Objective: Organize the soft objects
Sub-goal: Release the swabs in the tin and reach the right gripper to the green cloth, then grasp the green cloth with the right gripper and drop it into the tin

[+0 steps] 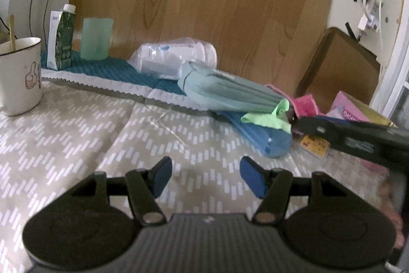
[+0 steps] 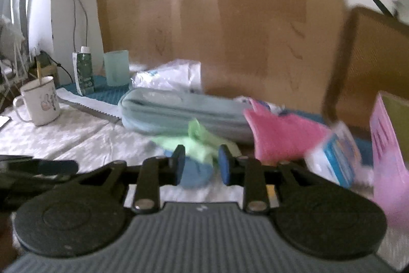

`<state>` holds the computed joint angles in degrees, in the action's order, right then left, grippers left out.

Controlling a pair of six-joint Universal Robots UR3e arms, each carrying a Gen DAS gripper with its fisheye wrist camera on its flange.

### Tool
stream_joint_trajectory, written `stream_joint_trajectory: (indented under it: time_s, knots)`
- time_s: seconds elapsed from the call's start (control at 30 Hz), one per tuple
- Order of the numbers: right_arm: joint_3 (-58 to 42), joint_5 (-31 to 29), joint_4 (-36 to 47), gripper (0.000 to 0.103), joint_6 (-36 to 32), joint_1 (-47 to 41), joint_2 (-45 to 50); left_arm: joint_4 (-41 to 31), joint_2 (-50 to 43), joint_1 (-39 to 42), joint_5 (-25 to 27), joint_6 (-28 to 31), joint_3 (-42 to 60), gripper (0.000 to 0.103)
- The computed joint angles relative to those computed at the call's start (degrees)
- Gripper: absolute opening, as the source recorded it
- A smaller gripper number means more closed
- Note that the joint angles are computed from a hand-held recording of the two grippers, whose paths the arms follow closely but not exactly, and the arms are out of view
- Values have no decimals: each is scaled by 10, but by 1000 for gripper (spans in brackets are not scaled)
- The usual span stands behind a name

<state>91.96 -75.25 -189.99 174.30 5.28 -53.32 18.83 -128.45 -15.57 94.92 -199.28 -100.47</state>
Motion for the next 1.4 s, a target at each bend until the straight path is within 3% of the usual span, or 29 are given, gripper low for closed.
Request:
stream_joint_trajectory:
  time_s: [0.2, 0.27, 0.3, 0.47, 0.67, 0.73, 0.83, 0.9, 1.0, 1.03, 1.07, 1.13, 1.4]
  knots:
    - [-148, -32, 83, 31, 0, 14, 82, 14, -7, -1, -4, 0, 5, 62]
    - [-162, 3, 100, 5, 5, 2, 90, 16, -9, 0, -7, -1, 6, 64]
    - [-151, 15, 99, 5, 10, -3, 83, 19, -9, 1, -8, -4, 4, 64]
    - [27, 43, 13, 5, 13, -20, -22, 31, -5, 14, -23, -23, -7, 66]
    - [346, 188, -85, 5, -18, -119, -228, 27, 0, 15, -27, -27, -12, 67]
    - [455, 273, -78, 5, -50, -187, -313, 19, 2, 11, -24, -22, -10, 68]
    - [532, 317, -46, 5, -86, -241, -397, 10, 5, 7, -34, -6, -7, 69]
    - [549, 330, -27, 9, -92, -264, -420, -6, 6, -1, -35, 7, 2, 69]
    - [508, 246, -79, 13, -49, -215, -356, -18, 12, -6, -64, 5, 1, 69]
    - [490, 226, -83, 21, -45, -199, -331, -21, 16, -4, -86, 0, -2, 69]
    - [464, 198, -80, 40, -39, -174, -303, -29, 19, -3, -107, -3, -1, 68]
    - [418, 160, -63, 61, -35, -136, -255, -57, 25, -3, -139, 4, 9, 66]
    - [367, 95, -84, 72, -58, -74, -180, -209, -13, -19, -272, 53, 130, 66]
